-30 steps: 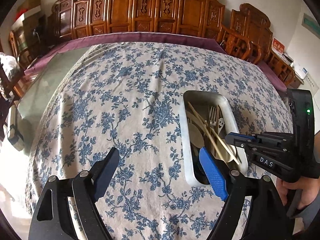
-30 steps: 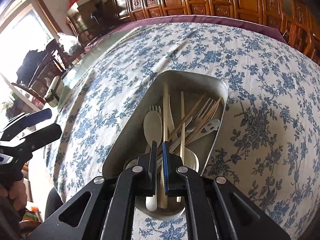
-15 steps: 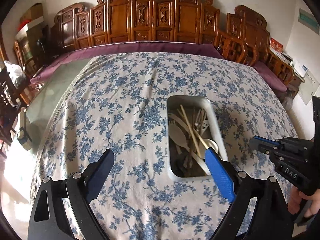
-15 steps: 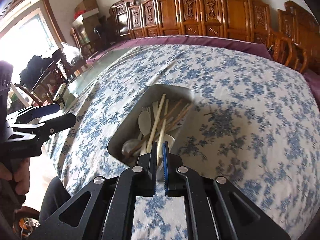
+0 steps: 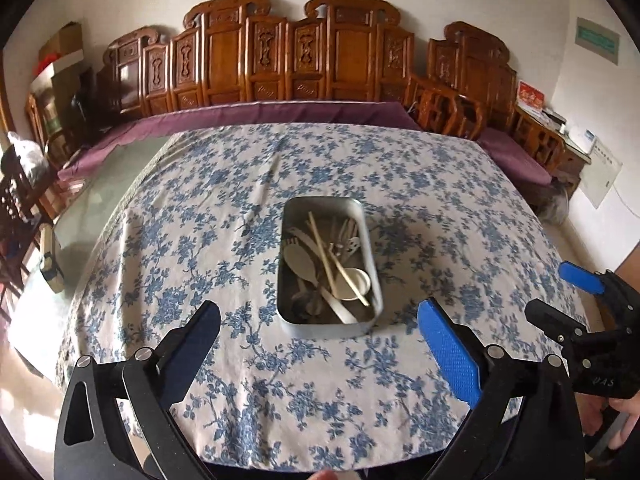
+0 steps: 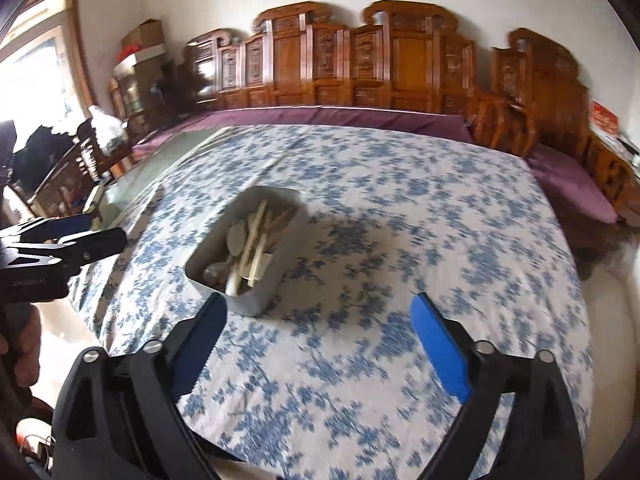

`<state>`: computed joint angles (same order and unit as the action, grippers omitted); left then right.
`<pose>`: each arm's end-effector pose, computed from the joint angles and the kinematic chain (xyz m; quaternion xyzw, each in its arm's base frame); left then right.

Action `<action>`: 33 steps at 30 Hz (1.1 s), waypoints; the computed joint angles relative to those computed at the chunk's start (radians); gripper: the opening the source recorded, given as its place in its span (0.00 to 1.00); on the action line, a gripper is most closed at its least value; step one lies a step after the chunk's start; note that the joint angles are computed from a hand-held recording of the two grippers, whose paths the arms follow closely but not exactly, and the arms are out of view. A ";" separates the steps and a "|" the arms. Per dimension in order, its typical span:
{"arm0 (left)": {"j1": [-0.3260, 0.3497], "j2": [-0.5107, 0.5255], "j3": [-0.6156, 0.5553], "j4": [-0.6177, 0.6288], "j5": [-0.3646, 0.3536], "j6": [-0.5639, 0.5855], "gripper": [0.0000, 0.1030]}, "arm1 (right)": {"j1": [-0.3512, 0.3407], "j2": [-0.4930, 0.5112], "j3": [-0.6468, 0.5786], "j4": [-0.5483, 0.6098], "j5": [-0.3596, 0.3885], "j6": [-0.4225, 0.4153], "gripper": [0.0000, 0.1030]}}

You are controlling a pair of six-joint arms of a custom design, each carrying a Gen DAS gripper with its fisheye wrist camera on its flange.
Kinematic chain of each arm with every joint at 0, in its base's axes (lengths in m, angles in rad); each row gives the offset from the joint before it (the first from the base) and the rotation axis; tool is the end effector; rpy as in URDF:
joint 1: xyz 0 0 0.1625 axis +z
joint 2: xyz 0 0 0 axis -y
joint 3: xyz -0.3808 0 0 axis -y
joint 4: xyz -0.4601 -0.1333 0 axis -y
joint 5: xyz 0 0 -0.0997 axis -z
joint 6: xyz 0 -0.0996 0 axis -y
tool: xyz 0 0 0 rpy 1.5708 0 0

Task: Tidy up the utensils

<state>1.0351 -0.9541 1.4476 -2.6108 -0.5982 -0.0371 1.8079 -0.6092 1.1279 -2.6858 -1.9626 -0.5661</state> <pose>-0.1922 -0.7462 0.2591 0.0878 0.8561 -0.3560 0.3643 0.2913 -0.8000 0.1321 0.3139 -0.8853 0.2538 0.2307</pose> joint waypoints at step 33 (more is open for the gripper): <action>-0.248 -0.156 0.220 -0.402 0.143 0.218 0.93 | 0.113 -0.355 0.404 -0.497 0.033 -0.053 0.97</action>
